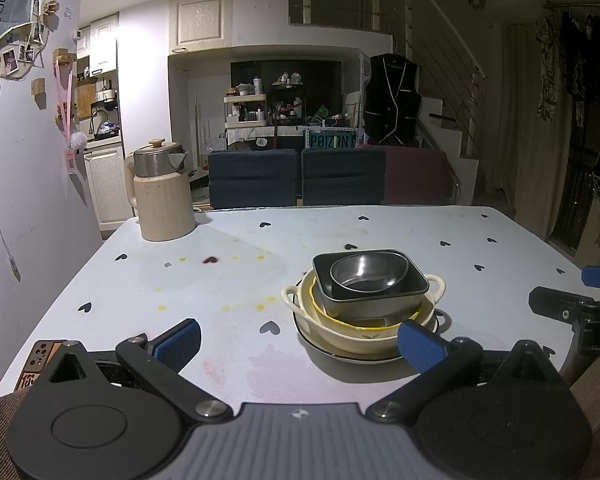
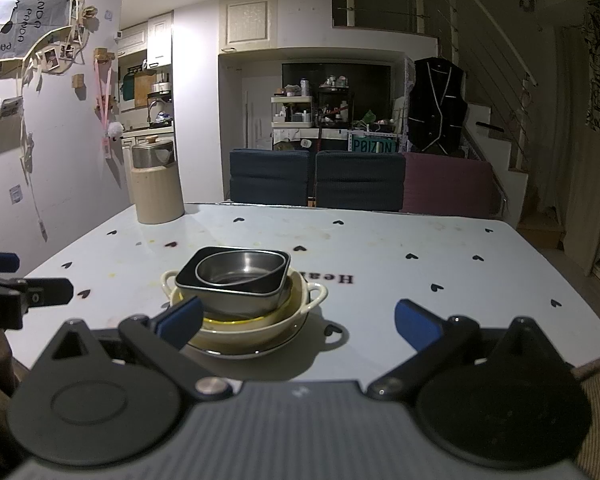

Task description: Organize plates and bowls

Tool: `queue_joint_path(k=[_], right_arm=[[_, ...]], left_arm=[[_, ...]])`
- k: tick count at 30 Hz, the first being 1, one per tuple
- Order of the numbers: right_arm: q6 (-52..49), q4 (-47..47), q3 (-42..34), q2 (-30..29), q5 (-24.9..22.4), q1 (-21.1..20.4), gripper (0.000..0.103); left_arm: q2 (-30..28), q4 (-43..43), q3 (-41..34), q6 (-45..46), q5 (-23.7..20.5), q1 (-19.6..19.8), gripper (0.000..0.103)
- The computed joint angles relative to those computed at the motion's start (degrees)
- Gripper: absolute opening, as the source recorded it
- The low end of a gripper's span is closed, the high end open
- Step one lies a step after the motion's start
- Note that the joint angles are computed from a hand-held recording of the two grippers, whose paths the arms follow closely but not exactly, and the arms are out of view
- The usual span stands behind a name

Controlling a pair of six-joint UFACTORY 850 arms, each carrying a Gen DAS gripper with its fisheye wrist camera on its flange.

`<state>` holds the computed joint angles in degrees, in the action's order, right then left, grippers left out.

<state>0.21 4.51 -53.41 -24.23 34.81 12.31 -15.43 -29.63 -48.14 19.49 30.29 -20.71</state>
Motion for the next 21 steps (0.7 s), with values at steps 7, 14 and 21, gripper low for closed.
queue_joint_path(k=[7, 14, 21], right_arm=[[-0.1, 0.1, 0.0, 0.0, 0.1, 0.0, 0.103], [0.0, 0.0, 0.0, 0.0, 0.1, 0.0, 0.103], [0.0, 0.0, 0.0, 0.0, 0.1, 0.0, 0.103]], left_arm=[[-0.1, -0.1, 0.0, 0.0, 0.1, 0.0, 0.103], [0.1, -1.4, -0.6, 1.4, 0.1, -0.5, 0.103], [0.1, -1.6, -0.2, 1.1, 0.8, -0.5, 0.103]])
